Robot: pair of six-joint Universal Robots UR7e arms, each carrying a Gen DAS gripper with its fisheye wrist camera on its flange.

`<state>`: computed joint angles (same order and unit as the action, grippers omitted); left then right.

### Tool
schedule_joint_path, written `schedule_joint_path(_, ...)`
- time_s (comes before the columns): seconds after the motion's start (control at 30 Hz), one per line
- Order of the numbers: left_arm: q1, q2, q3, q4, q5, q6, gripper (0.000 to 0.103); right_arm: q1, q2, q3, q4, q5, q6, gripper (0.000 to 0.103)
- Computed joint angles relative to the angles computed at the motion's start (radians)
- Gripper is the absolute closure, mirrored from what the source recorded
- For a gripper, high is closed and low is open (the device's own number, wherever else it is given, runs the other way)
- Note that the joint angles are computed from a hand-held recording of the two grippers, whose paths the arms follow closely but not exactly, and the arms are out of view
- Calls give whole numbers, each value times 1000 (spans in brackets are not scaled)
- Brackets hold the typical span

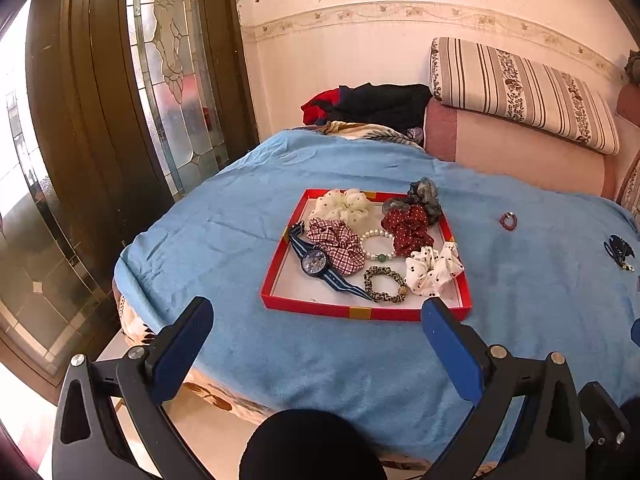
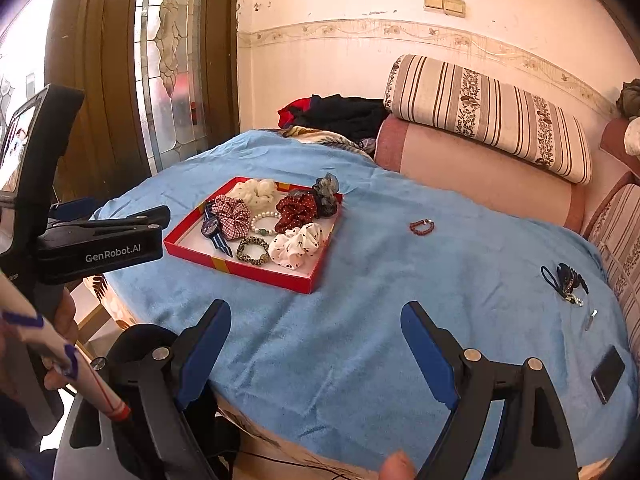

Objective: Organize jewelry

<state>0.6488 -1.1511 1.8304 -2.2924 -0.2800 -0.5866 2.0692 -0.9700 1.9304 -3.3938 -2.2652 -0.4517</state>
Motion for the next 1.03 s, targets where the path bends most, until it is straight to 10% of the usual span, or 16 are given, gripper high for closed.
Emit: schedule_joint_path(1.03, 4, -8, -17, 160, -1, -61, 0, -13, -10, 11, 11, 11, 31, 13)
